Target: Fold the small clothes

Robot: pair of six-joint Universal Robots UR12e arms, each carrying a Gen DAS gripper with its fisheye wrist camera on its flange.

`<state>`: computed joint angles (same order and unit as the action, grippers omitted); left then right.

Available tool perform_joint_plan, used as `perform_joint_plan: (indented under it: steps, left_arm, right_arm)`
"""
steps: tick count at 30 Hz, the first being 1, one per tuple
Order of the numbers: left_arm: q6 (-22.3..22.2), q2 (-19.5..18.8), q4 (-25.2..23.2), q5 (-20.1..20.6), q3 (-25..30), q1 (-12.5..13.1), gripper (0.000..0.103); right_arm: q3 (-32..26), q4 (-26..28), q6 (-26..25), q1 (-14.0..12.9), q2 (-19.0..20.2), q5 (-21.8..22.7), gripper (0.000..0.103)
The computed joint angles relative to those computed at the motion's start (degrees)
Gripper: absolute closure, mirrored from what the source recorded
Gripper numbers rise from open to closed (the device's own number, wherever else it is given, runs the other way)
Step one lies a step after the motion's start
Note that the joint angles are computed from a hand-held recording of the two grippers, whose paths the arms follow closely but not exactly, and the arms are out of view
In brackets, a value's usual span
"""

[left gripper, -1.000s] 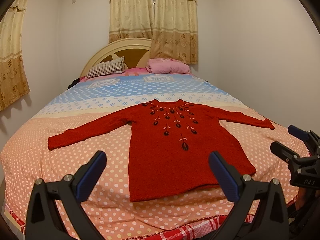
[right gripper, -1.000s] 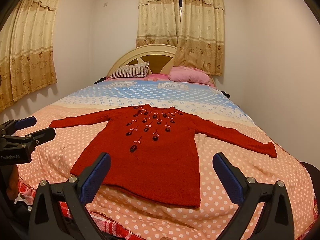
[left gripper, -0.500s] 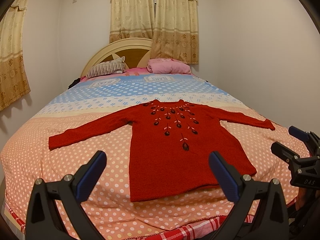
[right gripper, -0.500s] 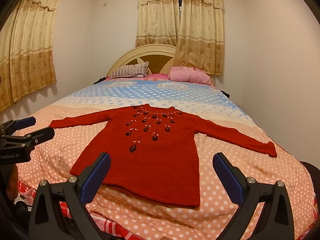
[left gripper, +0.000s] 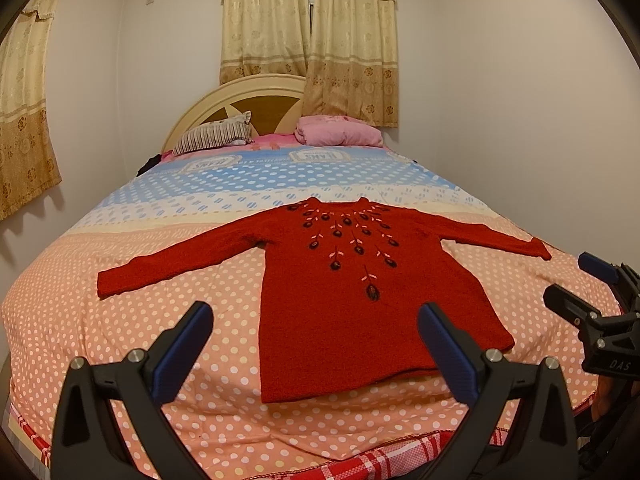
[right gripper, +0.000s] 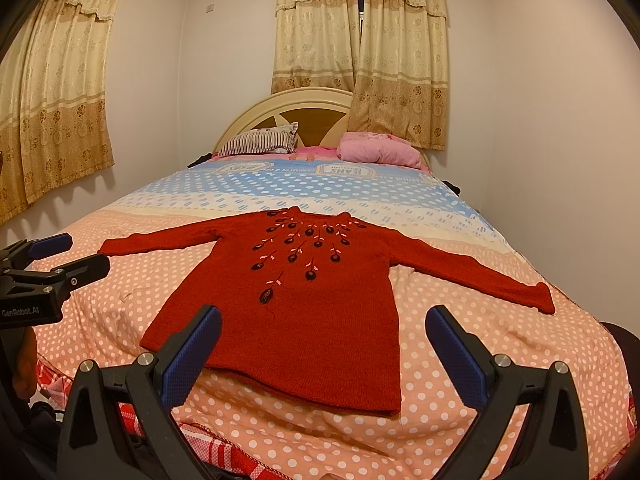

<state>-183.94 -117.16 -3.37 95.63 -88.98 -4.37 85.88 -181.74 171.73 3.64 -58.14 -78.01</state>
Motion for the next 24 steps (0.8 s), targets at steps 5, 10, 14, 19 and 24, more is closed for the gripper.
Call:
perform_joint_plan:
  steps: [5, 10, 14, 19, 24]
  left_arm:
    - [-0.06, -0.01, -0.11, -0.04, 0.05, 0.03, 0.000]
    - [-0.09, 0.01, -0.01, -0.02, -0.01, 0.02, 0.000]
    - [-0.13, -0.04, -0.16, 0.06, 0.05, 0.01, 0.000]
    - [-0.19, -0.06, -0.11, 0.15, 0.01, 0.02, 0.000]
    - [-0.25, -0.07, -0.25, -0.03, 0.04, 0.08, 0.000]
  right_arm:
    - [0.07, -0.03, -0.02, 0.02, 0.11, 0.01, 0.001]
    - [0.01, 0.05, 0.02, 0.01, 0.10, 0.05, 0.001]
    - [0.00, 0.18, -0.03, -0.02, 0.07, 0.15, 0.001]
    - [-0.03, 0.35, -0.03, 0.06, 0.14, 0.16, 0.001]
    - [-0.07, 0.62, -0.12, 0.09, 0.18, 0.39, 0.001]
